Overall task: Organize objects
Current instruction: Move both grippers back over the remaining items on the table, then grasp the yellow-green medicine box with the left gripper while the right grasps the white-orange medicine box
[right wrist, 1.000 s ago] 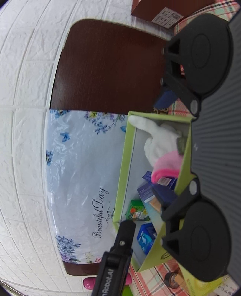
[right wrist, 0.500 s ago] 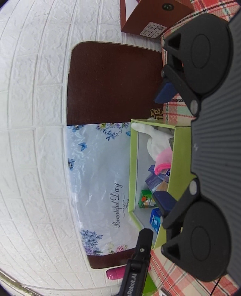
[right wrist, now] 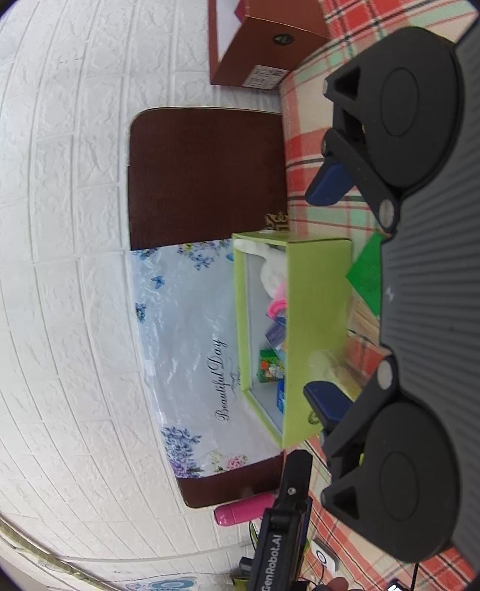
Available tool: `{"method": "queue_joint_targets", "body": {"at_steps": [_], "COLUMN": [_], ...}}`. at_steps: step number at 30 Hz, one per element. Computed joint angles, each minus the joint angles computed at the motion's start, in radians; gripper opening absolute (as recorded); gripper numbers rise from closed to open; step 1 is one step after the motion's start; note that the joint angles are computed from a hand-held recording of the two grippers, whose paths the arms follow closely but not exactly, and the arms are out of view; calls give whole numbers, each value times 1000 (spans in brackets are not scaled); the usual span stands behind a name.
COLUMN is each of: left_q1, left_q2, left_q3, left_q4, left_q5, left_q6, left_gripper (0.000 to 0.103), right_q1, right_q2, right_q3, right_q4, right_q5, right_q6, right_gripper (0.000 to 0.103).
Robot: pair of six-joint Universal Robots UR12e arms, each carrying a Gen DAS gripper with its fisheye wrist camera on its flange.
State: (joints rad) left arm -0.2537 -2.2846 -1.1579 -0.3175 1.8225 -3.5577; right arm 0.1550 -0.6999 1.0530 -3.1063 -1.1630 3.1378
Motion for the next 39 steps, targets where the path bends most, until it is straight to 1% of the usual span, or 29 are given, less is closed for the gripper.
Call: {"method": "queue_joint_targets", "body": {"at_steps": [6,11,16,20,23,26,28,29,30,33,36,38,39], "left_q1": [1,5,10,13,12,10,10,11,12,8,7,12,14], "left_q2": [38,66,86,93,79,50,25,11,-3,-49,-79,-86,-90], "left_q3": [-85,-143,-173,-182,-155,-111,-69,-47,-23,55,109,124,131], "left_q4": [-25,-47,-38,0,6,21,0,-17,-37,-110,-172,-181,-185], "left_q5": [5,1,27,27,20,15,8,0,-3,22,46,20,5], "left_q6": [-83,-126,-134,-123,-83,-24,17,38,57,97,106,115,127], "left_gripper": [84,84,84,84,84,84,84,84,84,84,84,84,84], "right_q1": [2,7,25,45,61,71,72,71,70,65,61,61,61], "right_q2": [-29,-43,-33,-15,3,16,17,14,10,-2,-9,-12,-13], "right_q3": [70,105,87,51,20,2,0,3,9,35,50,54,55], "right_q4": [32,67,134,169,192,212,232,253,263,259,251,244,239], "right_q5": [41,73,135,157,149,143,145,145,146,144,148,145,151], "right_q6": [-14,-21,-123,-186,-224,-250,-255,-258,-258,-267,-257,-259,-265], "right_gripper": [103,103,103,103,103,102,84,72,68,66,66,66,69]}}
